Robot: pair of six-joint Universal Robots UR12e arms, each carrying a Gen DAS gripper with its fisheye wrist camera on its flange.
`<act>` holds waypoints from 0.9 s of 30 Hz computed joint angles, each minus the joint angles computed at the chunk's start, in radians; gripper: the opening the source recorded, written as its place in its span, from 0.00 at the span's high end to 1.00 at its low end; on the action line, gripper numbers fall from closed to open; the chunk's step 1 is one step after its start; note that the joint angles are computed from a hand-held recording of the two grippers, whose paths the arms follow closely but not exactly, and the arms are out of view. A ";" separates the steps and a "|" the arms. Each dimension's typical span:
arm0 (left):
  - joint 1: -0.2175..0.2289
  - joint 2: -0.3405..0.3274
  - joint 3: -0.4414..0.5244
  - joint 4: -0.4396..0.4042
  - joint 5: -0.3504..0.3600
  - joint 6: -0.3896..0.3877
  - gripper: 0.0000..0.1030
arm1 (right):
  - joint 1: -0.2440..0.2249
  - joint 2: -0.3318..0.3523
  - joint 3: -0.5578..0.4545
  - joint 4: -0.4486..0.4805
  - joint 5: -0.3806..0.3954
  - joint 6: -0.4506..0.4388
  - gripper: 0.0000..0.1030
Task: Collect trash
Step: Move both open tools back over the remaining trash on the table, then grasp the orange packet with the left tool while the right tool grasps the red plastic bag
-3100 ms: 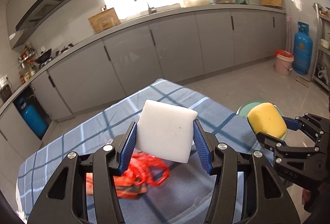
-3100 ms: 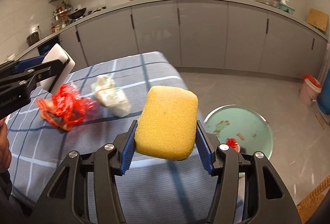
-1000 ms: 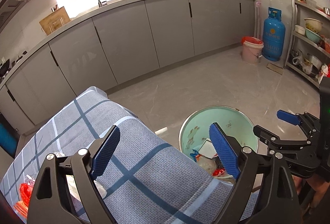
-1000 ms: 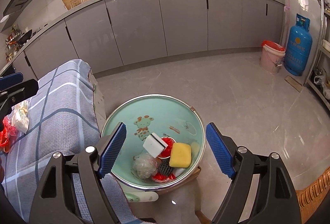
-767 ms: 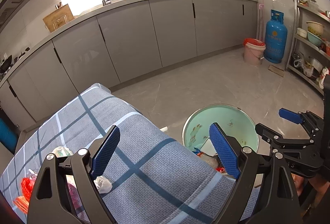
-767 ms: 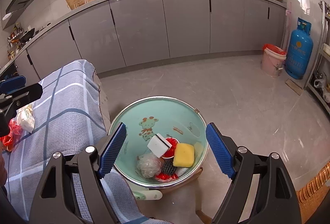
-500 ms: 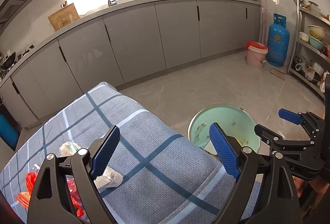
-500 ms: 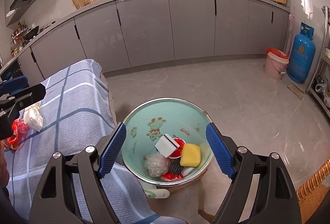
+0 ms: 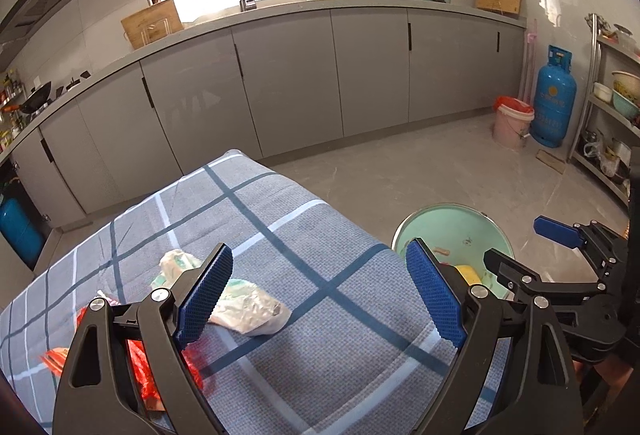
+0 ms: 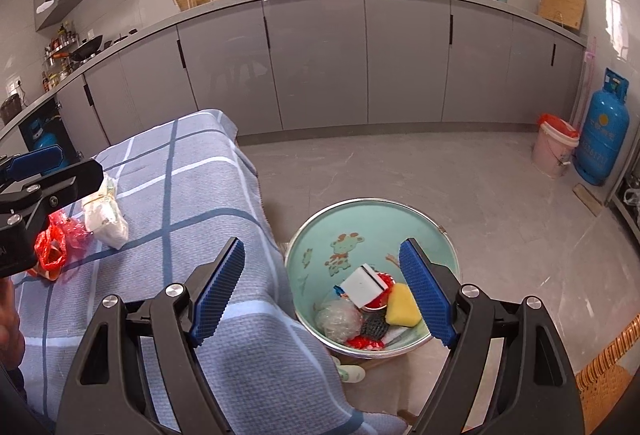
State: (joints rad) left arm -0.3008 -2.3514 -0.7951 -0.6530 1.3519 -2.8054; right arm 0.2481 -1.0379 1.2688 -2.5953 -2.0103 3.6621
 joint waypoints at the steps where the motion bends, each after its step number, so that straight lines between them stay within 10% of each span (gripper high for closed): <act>1: 0.002 0.006 -0.011 0.008 0.002 -0.003 0.15 | 0.003 0.003 -0.007 0.002 0.002 -0.004 0.23; 19: 0.067 0.102 -0.185 0.095 0.106 -0.037 0.15 | 0.046 0.081 -0.146 0.036 0.062 -0.101 0.23; 27: 0.120 0.132 -0.244 0.074 0.256 -0.110 0.15 | 0.062 0.124 -0.212 0.043 0.108 -0.139 0.23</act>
State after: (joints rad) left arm -0.1809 -2.2190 -1.0391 -0.5792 1.6079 -2.9153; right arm 0.3105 -0.9138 1.0563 -2.5525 -1.9025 3.5228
